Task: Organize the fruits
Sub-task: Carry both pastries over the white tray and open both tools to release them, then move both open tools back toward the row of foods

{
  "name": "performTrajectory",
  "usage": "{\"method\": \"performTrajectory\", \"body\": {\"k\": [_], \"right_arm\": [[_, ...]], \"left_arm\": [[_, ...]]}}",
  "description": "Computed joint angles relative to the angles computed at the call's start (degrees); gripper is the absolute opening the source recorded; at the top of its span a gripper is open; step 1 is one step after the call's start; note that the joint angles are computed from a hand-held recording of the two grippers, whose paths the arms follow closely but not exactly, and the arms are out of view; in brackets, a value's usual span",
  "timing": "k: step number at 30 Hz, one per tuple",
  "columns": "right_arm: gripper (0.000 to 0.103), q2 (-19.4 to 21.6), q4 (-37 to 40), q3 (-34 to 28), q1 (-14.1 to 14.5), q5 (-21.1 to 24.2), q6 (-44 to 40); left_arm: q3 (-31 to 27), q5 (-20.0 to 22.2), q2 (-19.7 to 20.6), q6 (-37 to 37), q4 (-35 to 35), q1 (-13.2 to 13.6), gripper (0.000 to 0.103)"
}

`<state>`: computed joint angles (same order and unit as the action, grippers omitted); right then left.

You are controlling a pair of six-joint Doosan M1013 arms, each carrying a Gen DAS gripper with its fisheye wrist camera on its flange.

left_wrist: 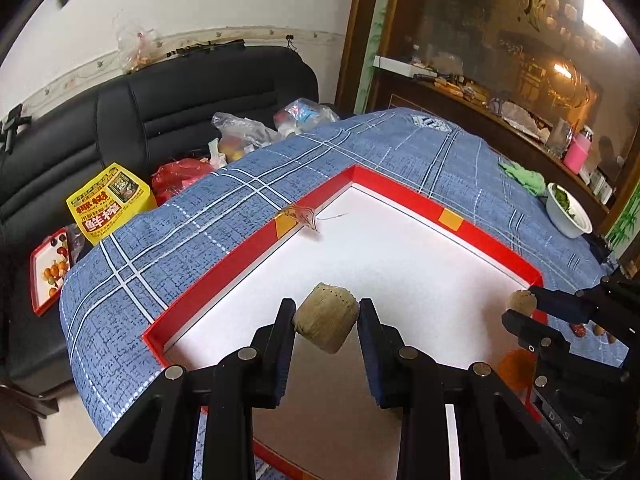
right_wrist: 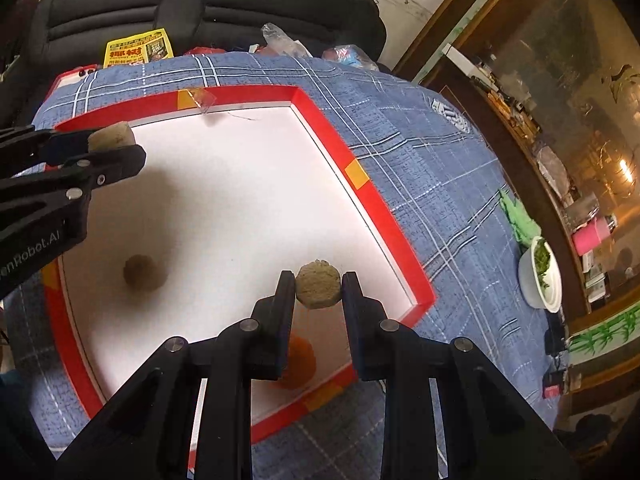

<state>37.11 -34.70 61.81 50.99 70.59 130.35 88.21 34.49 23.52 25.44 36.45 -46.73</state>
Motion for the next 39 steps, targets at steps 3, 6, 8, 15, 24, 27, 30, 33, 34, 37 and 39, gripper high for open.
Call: {"method": "performTrajectory", "body": {"k": [3, 6, 8, 15, 24, 27, 30, 33, 34, 37, 39], "right_arm": [[0.023, 0.03, 1.26, 0.15, -0.48, -1.3, 0.75], [0.023, 0.04, 3.06, 0.26, -1.08, -3.05, 1.43], [0.023, 0.11, 4.17, 0.31, -1.4, -4.18, 2.02], [0.023, -0.49, 9.09, 1.83, -2.76, -9.01, 4.74], [0.052, -3.56, 12.26, 6.77, -3.58, -15.98, 10.06], [0.062, -6.48, 10.6, 10.85, -3.75, -21.29, 16.78], [0.065, -9.85, 6.51, 15.48, -3.56, -26.73, 25.1], [0.073, -12.6, 0.49, 19.04, -2.75, -29.09, 32.95], [0.073, -13.47, -1.1, 20.16, -2.54, -29.62, 34.83], [0.074, -16.09, -6.09, 23.49, -1.52, -29.68, 40.37], [0.075, -18.06, -9.47, 26.17, -0.81, -28.88, 44.5]], "left_arm": [[-0.79, 1.14, 0.53, 1.38, -0.84, 0.0, 0.03], [-1.7, 2.52, 1.11, 1.9, -1.09, 0.05, 0.03], [-2.35, 3.47, 1.53, 2.69, -1.47, 0.12, 0.03], [-4.82, 7.74, 3.22, 6.34, -3.82, 0.23, 0.03], [-6.48, 13.07, 3.56, 6.91, -7.86, 0.4, 0.066], [-4.14, 8.26, 1.25, 2.2, -7.64, 0.39, 0.07], [-1.7, 2.87, -1.19, -5.19, -1.95, -0.58, 0.078], [0.53, -1.32, -3.31, -15.5, 10.81, -2.8, 0.083], [0.88, -2.12, -3.78, -17.43, 13.71, -3.52, 0.084], [1.1, -3.85, -4.42, -20.47, 20.06, -5.62, 0.086], [1.2, -5.7, -4.44, -20.39, 22.61, -6.85, 0.086]]}}
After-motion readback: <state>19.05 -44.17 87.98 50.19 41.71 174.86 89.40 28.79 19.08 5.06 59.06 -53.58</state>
